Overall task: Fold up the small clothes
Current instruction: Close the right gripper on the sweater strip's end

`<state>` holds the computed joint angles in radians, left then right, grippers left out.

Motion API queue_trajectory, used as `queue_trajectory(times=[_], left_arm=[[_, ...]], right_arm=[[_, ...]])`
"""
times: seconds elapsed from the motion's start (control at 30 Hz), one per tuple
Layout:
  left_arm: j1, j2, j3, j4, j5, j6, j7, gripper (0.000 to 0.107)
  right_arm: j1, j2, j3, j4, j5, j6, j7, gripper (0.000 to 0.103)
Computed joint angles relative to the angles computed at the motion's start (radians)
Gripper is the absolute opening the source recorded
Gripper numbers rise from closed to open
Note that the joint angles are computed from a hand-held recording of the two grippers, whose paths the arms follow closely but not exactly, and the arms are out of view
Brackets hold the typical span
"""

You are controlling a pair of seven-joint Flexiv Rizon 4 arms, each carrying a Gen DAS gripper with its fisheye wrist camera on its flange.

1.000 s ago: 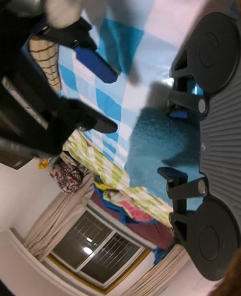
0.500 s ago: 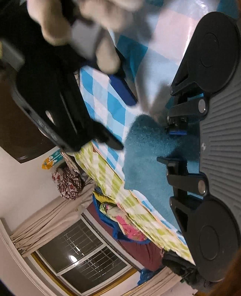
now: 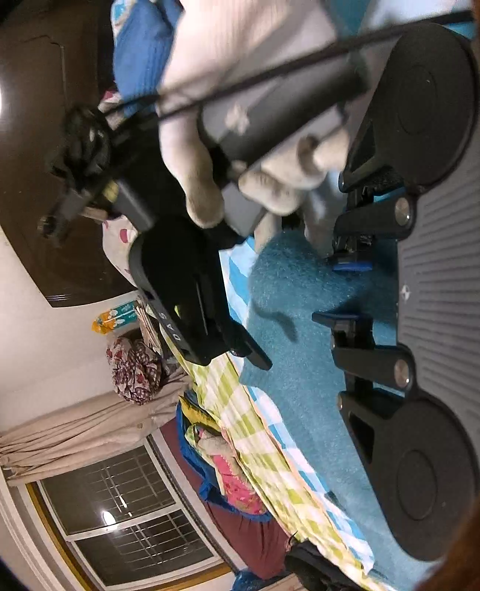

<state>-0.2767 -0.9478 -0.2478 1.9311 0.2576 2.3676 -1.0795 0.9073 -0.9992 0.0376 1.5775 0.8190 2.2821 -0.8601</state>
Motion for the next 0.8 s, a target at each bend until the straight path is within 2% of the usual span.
queue_trajectory(times=[0.17,0.23,0.3,0.37,0.43,0.6,0.8], left_arm=[[0.056,-0.001,-0.039,-0.006,0.057,-0.027,-0.037,0.026],[0.064,-0.001,-0.044,-0.005,0.067,-0.032,-0.047,0.026],[0.067,-0.002,-0.044,-0.005,0.075,-0.035,-0.05,0.026],[0.061,0.0,-0.037,-0.001,0.075,-0.033,-0.048,0.026],[0.07,0.005,-0.046,0.006,0.085,-0.042,-0.055,0.026],[0.101,0.028,-0.073,0.038,0.12,-0.056,-0.08,0.025],[0.19,0.046,-0.176,0.086,0.22,-0.092,-0.163,0.025]], right_arm=[[-0.034,-0.015,0.015,0.001,-0.099,0.0,0.034,0.07],[-0.028,-0.02,0.003,-0.008,-0.099,-0.012,0.038,0.061],[-0.014,-0.022,-0.015,-0.014,-0.072,-0.032,0.038,0.04],[-0.02,-0.026,0.002,-0.002,-0.073,-0.008,0.066,0.029],[-0.033,-0.035,0.034,0.017,-0.1,0.051,0.101,0.027],[0.023,0.01,0.021,0.055,0.002,0.062,0.027,0.026],[0.067,0.098,0.038,0.127,0.145,0.082,-0.09,0.025]])
